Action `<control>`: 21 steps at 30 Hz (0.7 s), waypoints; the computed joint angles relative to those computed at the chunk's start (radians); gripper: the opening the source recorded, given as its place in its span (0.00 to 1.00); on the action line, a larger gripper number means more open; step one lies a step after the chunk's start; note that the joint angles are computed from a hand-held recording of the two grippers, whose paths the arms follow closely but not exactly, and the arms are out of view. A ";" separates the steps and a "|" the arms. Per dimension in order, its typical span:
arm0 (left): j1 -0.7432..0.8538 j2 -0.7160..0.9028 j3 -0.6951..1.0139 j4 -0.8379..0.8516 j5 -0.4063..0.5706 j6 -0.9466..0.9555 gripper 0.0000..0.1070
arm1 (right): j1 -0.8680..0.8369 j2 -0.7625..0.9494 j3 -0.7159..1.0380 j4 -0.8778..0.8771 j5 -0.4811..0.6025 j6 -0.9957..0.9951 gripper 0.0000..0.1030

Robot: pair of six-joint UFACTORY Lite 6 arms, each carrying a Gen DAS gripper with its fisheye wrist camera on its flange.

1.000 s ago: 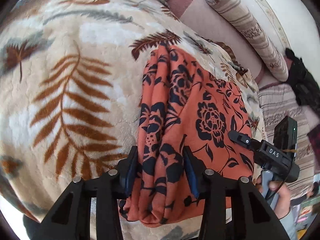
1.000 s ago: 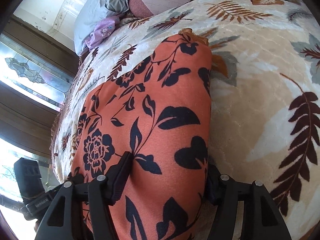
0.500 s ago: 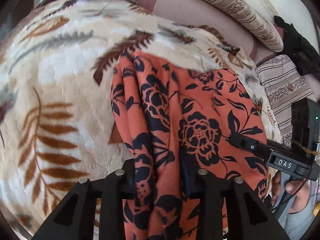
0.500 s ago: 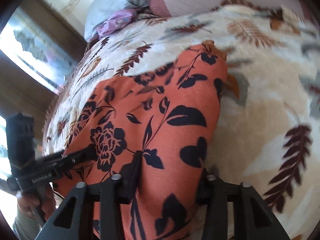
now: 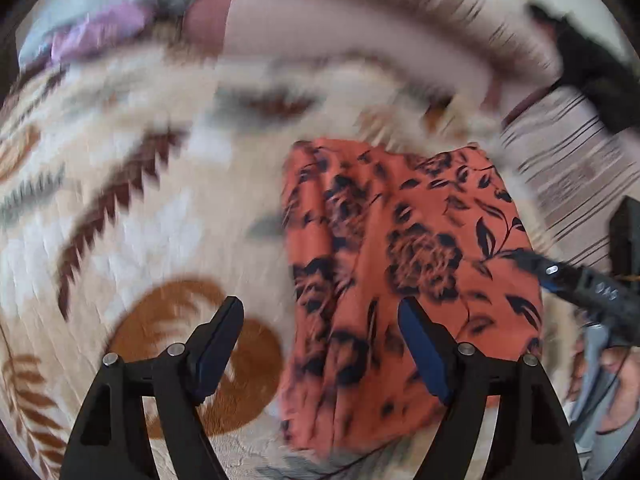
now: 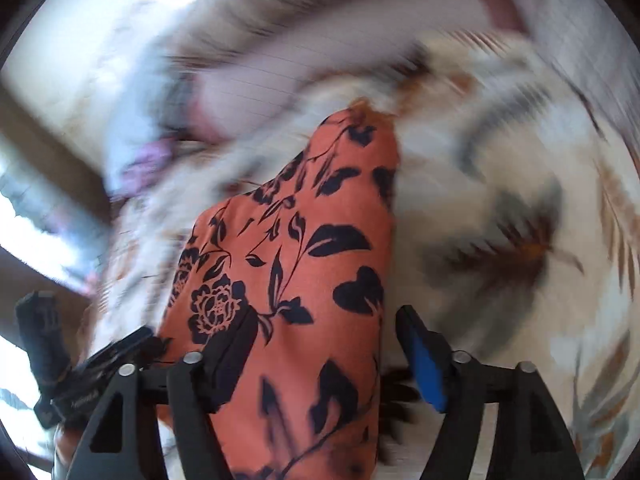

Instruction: Fold small clothes

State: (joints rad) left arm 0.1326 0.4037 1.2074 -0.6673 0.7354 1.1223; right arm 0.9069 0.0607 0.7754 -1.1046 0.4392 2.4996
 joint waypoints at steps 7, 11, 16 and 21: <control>0.153 -0.162 -0.158 -0.146 0.064 0.219 0.75 | 0.270 -0.120 -0.104 -0.085 0.310 0.318 0.74; 0.085 -0.160 -0.251 -0.063 -0.119 0.225 0.76 | 0.286 -0.075 0.012 -0.263 0.300 0.341 0.83; 0.150 -0.196 -0.251 -0.079 -0.052 0.242 0.77 | 0.147 0.126 0.074 -0.344 -0.009 0.405 0.84; 0.256 -0.349 -0.320 -0.110 -0.005 0.363 0.77 | 0.195 0.099 0.218 -0.096 0.189 0.075 0.84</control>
